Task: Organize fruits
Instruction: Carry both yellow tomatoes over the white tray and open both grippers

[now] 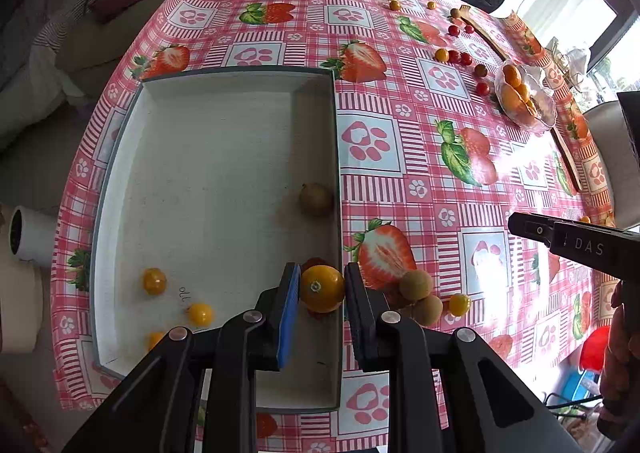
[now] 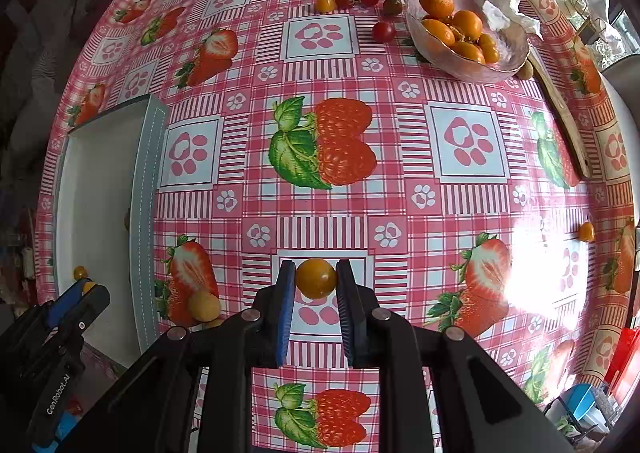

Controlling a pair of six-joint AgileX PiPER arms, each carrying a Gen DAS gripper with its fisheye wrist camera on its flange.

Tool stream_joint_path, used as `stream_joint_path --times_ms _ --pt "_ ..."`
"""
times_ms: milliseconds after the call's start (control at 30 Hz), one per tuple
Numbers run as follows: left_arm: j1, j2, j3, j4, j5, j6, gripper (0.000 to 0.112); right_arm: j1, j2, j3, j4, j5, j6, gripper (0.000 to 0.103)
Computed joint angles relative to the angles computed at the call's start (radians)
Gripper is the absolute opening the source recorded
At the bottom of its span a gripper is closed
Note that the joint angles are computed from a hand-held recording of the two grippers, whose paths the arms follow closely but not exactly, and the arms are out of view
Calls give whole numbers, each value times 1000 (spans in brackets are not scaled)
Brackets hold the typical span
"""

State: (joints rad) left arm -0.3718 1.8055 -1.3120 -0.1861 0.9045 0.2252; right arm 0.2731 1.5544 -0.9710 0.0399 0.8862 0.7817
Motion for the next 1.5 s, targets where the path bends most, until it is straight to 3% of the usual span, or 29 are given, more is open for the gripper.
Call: stream_joint_path --times_ms 533,1033,1500 --pt "178 123 -144 23 -5 45 24 122 275 -392 23 75 -47 22" --pt "192 332 -332 86 5 -25 24 121 586 -791 120 149 -141 22" --pt "175 367 -344 130 -7 -54 27 134 779 -1005 119 221 -160 23"
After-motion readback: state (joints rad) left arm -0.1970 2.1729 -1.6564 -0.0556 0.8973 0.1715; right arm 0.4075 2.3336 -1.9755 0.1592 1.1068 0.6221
